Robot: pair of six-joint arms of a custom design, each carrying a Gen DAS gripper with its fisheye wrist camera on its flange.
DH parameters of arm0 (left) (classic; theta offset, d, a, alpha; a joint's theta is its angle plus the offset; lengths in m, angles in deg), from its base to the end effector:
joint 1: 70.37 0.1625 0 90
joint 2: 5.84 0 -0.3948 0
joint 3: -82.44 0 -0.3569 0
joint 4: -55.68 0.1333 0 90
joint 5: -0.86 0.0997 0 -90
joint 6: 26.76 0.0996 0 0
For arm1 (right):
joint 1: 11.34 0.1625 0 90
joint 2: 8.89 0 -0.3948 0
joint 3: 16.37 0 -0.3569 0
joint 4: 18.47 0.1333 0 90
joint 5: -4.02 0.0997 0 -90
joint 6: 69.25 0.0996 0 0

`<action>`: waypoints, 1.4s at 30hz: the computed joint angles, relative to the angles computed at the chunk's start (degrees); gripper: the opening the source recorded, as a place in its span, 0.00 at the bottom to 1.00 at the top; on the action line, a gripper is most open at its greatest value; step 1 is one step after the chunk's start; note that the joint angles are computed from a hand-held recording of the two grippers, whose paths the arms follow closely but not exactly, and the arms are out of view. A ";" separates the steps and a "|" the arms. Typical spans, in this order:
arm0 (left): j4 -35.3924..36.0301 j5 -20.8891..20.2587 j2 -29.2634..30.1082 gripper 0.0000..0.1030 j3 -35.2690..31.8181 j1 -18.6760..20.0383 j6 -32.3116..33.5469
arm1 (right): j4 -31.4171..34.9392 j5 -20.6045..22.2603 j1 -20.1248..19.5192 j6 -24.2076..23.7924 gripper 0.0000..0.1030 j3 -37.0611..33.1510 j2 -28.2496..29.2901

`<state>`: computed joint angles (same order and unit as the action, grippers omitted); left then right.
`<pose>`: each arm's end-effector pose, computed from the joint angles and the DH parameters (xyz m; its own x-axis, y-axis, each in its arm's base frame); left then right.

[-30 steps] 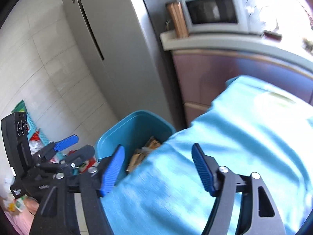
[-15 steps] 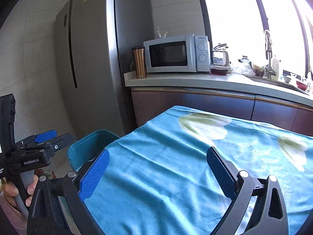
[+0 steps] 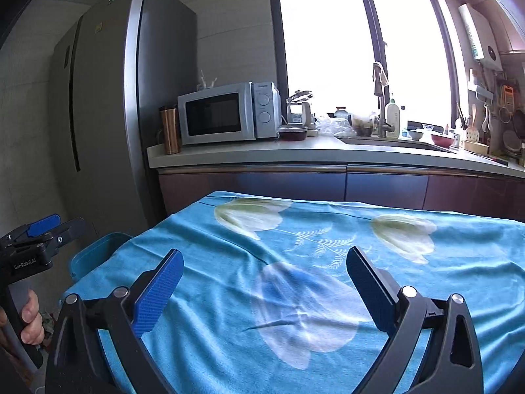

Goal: Collect trash

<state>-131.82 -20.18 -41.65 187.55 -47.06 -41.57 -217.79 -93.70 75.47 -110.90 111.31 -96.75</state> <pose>-0.4166 -0.4259 0.0752 -0.7358 0.0609 -0.6744 0.6426 0.3768 -0.6671 0.0966 -0.4223 0.3873 -0.7470 -0.0973 0.6576 -0.6383 0.3814 -0.6686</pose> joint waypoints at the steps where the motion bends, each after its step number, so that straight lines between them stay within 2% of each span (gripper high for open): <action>1: -0.33 -0.07 0.41 0.95 -0.41 -0.12 0.40 | -0.55 0.01 -0.40 -0.01 0.93 0.23 -0.36; 8: -3.38 0.08 3.13 0.95 -2.80 -0.86 3.91 | -2.30 0.60 -2.29 -0.53 0.93 1.16 -1.70; 27: -9.70 0.79 6.76 0.95 -5.76 -2.15 10.01 | -4.81 0.80 -4.08 -0.58 0.93 2.09 -3.57; 42: -12.48 -0.52 9.61 0.95 -8.79 -1.83 13.90 | -7.04 0.70 -5.34 -1.08 0.93 1.96 -4.16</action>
<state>-144.30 -20.69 -32.04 178.76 -48.88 -27.67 -224.83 -93.00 70.13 -111.98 113.27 -100.91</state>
